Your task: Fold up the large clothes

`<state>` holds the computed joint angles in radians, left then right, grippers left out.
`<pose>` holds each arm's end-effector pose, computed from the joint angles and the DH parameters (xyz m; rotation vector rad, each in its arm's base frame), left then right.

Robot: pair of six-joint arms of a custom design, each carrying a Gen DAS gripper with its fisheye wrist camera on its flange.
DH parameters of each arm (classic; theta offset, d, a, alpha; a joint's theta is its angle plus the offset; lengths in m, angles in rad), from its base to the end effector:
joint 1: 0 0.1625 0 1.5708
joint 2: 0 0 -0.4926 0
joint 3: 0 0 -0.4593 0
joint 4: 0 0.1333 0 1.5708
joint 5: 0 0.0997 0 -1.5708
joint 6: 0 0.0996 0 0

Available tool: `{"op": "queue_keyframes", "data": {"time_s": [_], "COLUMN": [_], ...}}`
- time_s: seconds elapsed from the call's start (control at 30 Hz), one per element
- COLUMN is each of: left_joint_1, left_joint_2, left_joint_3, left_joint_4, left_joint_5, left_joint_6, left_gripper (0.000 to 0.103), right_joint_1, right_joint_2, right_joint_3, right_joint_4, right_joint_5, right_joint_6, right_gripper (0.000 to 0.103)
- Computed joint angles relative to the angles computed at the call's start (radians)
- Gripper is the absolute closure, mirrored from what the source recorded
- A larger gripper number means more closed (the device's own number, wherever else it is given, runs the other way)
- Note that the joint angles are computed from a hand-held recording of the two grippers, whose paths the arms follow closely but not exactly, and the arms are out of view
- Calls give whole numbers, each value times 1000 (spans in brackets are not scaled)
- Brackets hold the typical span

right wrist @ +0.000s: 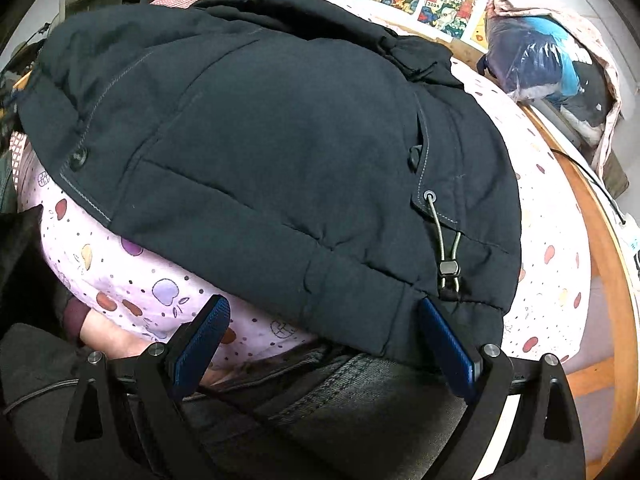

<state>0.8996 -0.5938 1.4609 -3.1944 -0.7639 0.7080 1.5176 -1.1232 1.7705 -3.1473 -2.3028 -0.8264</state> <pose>-0.3525 -0.7739 0.1062 1.1076 1.9275 -0.8536 0.0295 -0.7012 0.3651 0.4078 -2.0450 0.5945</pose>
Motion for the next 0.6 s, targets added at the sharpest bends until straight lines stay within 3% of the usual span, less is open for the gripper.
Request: {"op": "queue_keyframes", "data": {"time_s": [0.17,0.3,0.43,0.6], "left_joint_1": [3,6,9,11], "left_joint_2": [-3,3,8,9], "left_joint_3": [-42,-79,-97,-102], "left_joint_4": [44,82,87,85], "left_joint_5": [-58,-84,-96,-98], "left_joint_6": [-48,-84,-95,-103], "left_gripper": [95,96,96,96], "right_joint_1": [5,16,27,30], "right_joint_2": [10,42,113,128], "right_joint_3": [-1,-18,-71,-81], "right_joint_4": [-39,-104,-253,-349], "right_joint_5": [-19,-83,-185,-180], "right_joint_6": [-22,-55,-181,-227], "right_gripper": [10,10,11,11]}}
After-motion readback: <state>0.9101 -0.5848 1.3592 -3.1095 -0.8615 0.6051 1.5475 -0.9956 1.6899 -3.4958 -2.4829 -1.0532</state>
